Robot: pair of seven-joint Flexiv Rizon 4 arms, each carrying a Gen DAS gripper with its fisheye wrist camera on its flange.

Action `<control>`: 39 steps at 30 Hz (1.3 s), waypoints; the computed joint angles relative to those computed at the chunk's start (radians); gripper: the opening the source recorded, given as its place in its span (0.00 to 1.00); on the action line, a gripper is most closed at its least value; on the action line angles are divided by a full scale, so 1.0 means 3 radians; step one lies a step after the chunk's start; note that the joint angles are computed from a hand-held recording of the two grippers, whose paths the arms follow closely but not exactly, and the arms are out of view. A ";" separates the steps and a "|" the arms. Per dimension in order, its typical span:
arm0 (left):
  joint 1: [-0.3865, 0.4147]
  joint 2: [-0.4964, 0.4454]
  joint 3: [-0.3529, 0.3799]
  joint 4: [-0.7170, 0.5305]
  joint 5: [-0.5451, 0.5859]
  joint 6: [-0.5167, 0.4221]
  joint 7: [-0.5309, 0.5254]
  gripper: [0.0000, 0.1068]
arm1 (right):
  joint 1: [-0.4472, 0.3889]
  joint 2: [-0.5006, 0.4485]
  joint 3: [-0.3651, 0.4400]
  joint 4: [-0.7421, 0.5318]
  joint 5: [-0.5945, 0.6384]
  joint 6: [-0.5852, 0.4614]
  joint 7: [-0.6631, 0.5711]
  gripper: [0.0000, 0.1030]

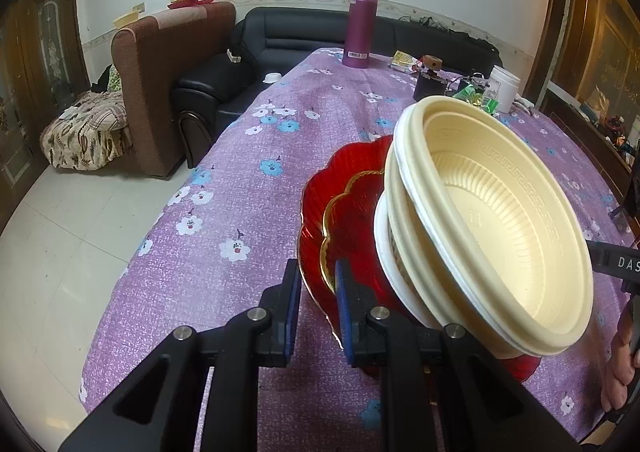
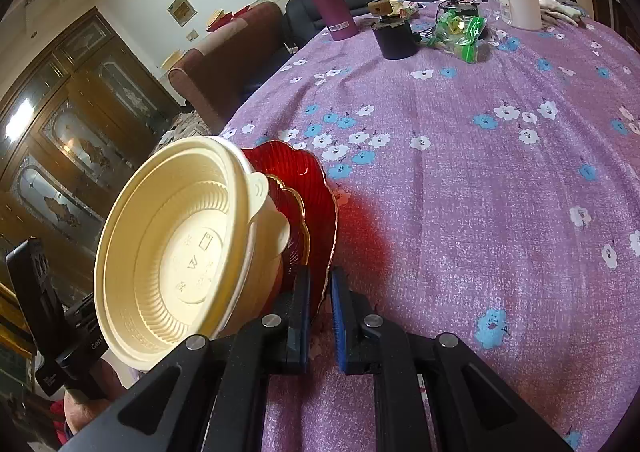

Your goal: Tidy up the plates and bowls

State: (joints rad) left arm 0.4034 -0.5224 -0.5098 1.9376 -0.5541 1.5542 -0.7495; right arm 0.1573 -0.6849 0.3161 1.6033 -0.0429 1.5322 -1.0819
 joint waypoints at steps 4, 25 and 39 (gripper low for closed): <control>-0.0027 0.0019 0.0013 0.0006 0.0011 -0.0006 -0.0011 0.15 | -0.0042 0.0015 0.0038 0.0027 0.0029 0.0006 -0.0018 0.11; -0.0739 0.0070 0.0333 -0.0072 0.0153 -0.0138 -0.0114 0.17 | -0.0427 0.0411 0.0065 0.0788 0.0126 0.0481 0.0152 0.11; -0.1430 -0.0052 0.0739 -0.0322 0.0428 -0.0333 -0.0393 0.18 | -0.0672 0.0665 -0.0142 0.1483 -0.0115 0.0979 0.0597 0.11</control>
State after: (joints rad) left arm -0.0257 -0.5378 -0.2883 1.8409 -0.4257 1.4544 -0.8674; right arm -0.0442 -0.4855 0.2736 2.0481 -0.0775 1.8259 -0.9029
